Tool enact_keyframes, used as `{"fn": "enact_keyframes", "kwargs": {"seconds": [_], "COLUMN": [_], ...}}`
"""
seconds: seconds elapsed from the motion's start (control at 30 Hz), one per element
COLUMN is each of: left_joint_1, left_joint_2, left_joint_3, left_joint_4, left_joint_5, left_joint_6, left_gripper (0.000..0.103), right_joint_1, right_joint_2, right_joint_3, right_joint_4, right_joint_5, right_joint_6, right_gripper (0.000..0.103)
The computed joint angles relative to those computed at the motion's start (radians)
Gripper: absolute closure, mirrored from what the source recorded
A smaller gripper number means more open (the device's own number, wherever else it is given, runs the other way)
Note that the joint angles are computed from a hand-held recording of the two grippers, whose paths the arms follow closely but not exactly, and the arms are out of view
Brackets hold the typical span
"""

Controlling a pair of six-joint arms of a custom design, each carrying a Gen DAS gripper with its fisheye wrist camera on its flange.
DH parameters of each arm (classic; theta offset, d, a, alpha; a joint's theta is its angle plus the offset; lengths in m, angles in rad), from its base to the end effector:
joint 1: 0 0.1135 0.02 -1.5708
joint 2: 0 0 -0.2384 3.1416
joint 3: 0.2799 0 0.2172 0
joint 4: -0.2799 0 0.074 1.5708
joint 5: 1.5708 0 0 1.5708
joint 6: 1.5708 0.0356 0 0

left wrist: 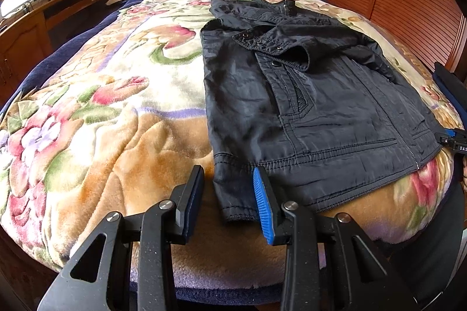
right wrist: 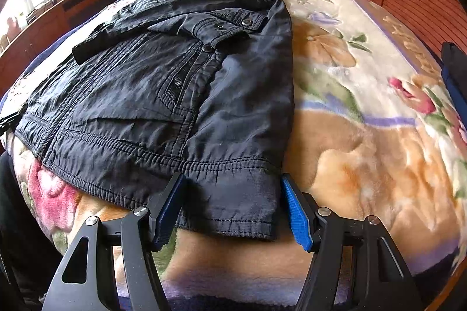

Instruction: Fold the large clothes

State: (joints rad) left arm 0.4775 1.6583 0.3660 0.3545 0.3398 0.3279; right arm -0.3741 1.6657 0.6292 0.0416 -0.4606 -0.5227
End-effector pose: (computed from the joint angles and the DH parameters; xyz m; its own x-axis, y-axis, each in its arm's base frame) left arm 0.2004 0.0904 0.0801 -0.7611 -0.0519 -0.6466 -0.0138 0.9979 -0.0639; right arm 0.2461 -0.0796 0.1129 -0.7274 -0.1948 -0.6580 -0.3013 0.9522 0.0511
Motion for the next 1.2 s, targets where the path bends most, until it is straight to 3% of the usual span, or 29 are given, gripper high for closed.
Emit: {"fn": "enact_keyframes", "kwargs": {"seconds": [0.17, 0.27, 0.37, 0.4, 0.5, 0.6, 0.8, 1.03, 1.2], "left_joint_1": [-0.003, 0.009, 0.042, 0.053, 0.098, 0.114, 0.218, 0.483, 0.580], "left_joint_2": [-0.003, -0.002, -0.027, -0.044, -0.162, -0.311, -0.620, -0.729, -0.759], "left_joint_3": [-0.011, -0.006, -0.001, -0.004, -0.030, -0.048, -0.006, 0.098, 0.085], "left_joint_4": [0.012, -0.006, -0.047, -0.062, -0.133, -0.221, -0.508, -0.891, -0.989], "left_joint_5": [-0.008, 0.026, 0.076, 0.097, 0.150, 0.181, 0.316, 0.544, 0.572], "left_joint_6": [0.008, 0.017, 0.035, 0.041, 0.076, 0.078, 0.124, 0.371, 0.491], "left_gripper": [0.067, 0.080, 0.095, 0.096, 0.096, 0.097, 0.097, 0.097, 0.097], "right_joint_1": [-0.004, -0.010, -0.015, -0.020, -0.062, -0.111, -0.206, -0.456, -0.609], "right_joint_2": [0.000, 0.003, -0.004, -0.013, -0.025, -0.067, -0.329, -0.535, -0.524], "right_joint_3": [-0.008, -0.003, 0.000, 0.003, 0.035, 0.048, 0.003, 0.015, 0.043], "right_joint_4": [0.012, 0.005, -0.013, -0.031, -0.121, -0.185, -0.348, -0.730, -0.966], "right_joint_5": [-0.006, -0.021, -0.041, -0.053, -0.137, -0.203, -0.311, -0.501, -0.541], "right_joint_6": [0.004, 0.001, -0.005, -0.011, -0.017, -0.030, -0.094, -0.376, -0.651], "right_gripper": [0.036, 0.039, 0.059, 0.070, 0.086, 0.090, 0.092, 0.093, 0.093]}}
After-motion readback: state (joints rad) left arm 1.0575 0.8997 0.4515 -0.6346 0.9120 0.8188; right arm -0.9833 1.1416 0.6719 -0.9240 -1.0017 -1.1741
